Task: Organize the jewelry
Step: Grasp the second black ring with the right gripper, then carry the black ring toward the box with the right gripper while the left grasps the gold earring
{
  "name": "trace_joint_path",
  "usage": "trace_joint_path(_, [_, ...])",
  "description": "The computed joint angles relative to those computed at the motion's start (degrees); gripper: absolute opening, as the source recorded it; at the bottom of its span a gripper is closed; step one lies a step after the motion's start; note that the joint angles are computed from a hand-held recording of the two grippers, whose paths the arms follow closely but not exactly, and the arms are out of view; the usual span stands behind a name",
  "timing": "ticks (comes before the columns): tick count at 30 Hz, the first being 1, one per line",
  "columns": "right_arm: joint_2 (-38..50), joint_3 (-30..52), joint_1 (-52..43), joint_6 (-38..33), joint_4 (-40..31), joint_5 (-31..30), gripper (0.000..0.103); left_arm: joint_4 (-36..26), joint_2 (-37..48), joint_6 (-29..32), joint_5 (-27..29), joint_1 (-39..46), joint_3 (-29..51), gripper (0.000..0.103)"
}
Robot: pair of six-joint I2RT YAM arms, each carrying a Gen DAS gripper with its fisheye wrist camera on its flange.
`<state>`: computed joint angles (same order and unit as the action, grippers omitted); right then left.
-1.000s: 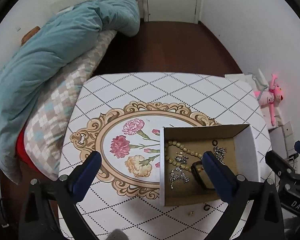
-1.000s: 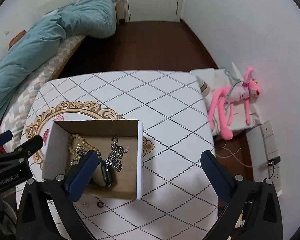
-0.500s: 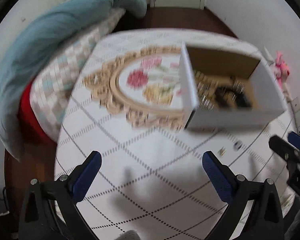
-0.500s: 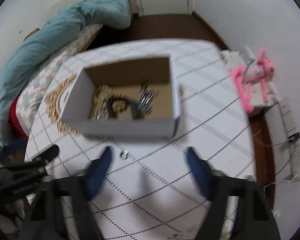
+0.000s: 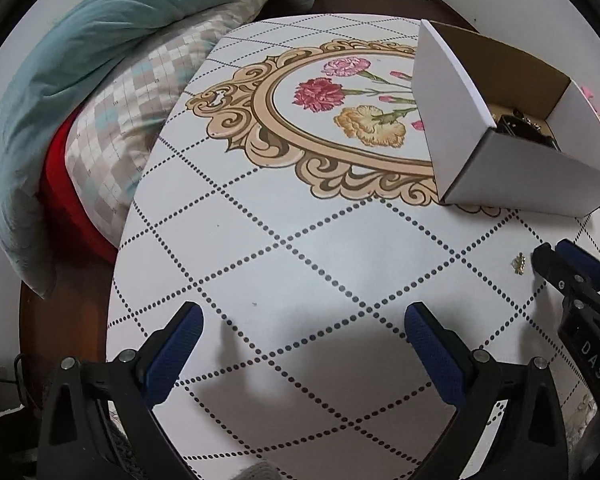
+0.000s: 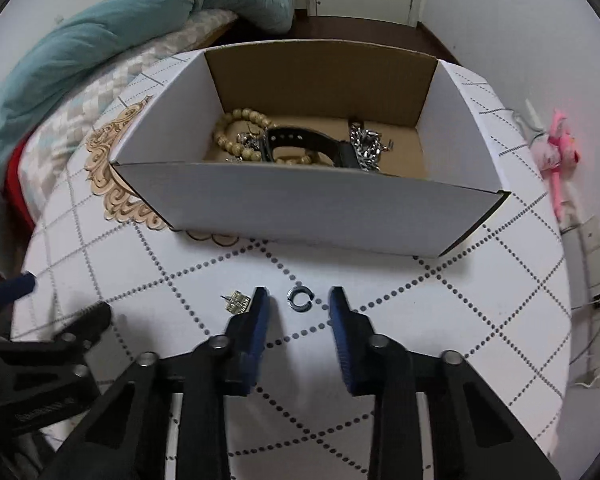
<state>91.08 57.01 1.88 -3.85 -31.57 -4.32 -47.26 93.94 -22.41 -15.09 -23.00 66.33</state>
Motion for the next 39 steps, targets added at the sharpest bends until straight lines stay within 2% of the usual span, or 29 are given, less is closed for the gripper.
trace_joint_path(1, [-0.1, 0.0, -0.2, 0.1, -0.1, -0.2, 0.012, 0.0, 0.0, -0.1, 0.0, -0.2, 0.2, 0.103])
trace_joint_path(10, [-4.4, -0.8, -11.9, -1.7, -4.9, -7.7, 0.012, 0.8, 2.7, -2.2, 1.6, -6.8, 4.7, 0.103])
trace_joint_path(15, [-6.1, -1.5, -17.2, -3.2, -6.8, -9.2, 0.012, 2.9, 6.2, -2.4, 2.1, -11.2, 7.9, 0.1])
trace_joint_path(18, [-6.3, -1.6, -19.6, -3.8, -7.4, -9.6, 0.012, 3.4, 8.5, -1.1, 0.8, -13.3, 10.0, 0.081])
trace_joint_path(19, [-6.3, -1.5, -20.4, -4.3, -7.8, -9.7, 0.012, 3.4, 9.0, -0.8, 0.8, -13.6, 10.5, 0.07])
trace_joint_path(20, [-6.6, -1.7, -20.8, -4.5, -7.9, -9.9, 0.012, 3.3, 9.8, -0.5, 0.7, -14.0, 11.2, 0.053])
trace_joint_path(22, [-6.9, -1.6, -21.5, -4.6, -8.3, -10.3, 0.012, 3.6, 10.5, 0.1, 0.9, -14.5, 11.7, 0.034])
trace_joint_path(23, [-7.1, -1.7, -21.8, -4.6, -8.3, -10.5, 0.012, 3.2, 10.7, 0.4, 1.2, -14.6, 12.1, 0.021])
trace_joint_path(25, [-7.3, -1.4, -22.1, -4.6, -8.5, -10.7, 0.012, 2.8, 11.0, 0.8, 2.1, -14.8, 12.8, 0.011])
trace_joint_path(30, [-7.8, -0.6, -22.1, -4.1, -8.9, -11.5, 0.012, 3.1, 10.7, 0.8, 2.4, -14.8, 12.5, 0.009])
trace_joint_path(31, [-8.0, -0.4, -22.1, -4.0, -9.2, -11.8, 0.012, 3.6, 10.7, 0.9, 2.7, -14.7, 12.4, 0.006])
trace_joint_path(39, [-9.4, 5.7, -22.7, -3.0, -14.0, -16.1, 0.012, 2.3, 6.8, 0.9, 8.2, -12.6, 13.7, 0.002])
